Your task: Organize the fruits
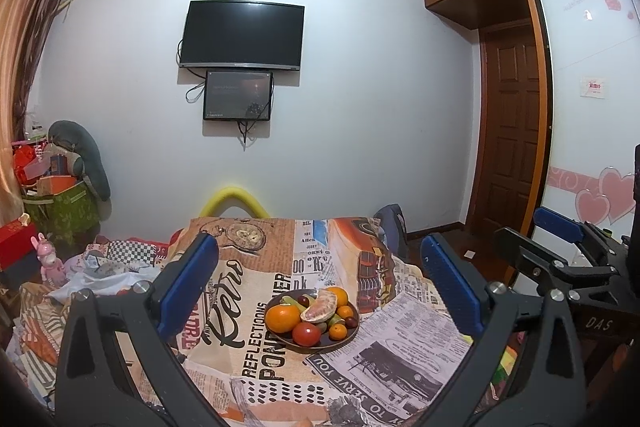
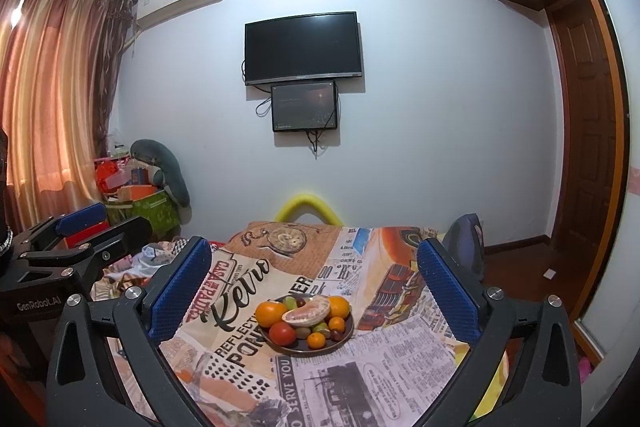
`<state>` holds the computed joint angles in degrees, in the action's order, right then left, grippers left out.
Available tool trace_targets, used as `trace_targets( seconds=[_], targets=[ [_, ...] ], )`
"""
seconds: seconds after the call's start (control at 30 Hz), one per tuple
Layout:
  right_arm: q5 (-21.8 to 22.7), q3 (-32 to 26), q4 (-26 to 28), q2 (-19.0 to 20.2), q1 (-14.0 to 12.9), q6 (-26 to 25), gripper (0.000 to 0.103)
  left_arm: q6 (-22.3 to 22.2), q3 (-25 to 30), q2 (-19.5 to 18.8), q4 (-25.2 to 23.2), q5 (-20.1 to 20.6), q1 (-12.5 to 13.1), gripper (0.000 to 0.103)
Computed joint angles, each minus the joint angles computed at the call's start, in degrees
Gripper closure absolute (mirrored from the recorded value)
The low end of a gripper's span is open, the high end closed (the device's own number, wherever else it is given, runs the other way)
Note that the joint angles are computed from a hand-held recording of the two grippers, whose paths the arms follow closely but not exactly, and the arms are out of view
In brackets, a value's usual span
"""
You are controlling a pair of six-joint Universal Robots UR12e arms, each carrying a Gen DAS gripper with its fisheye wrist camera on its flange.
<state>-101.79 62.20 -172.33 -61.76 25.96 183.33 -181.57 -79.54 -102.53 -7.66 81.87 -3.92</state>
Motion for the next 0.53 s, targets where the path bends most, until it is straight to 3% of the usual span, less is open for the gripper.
trace_targets(
  seconds=[0.53],
  targets=[
    [-0.2, -0.6, 0.8, 0.0, 0.1, -0.9, 0.000, -1.0, 0.1, 0.2, -1.5, -1.3, 0.5, 0.000]
  ],
)
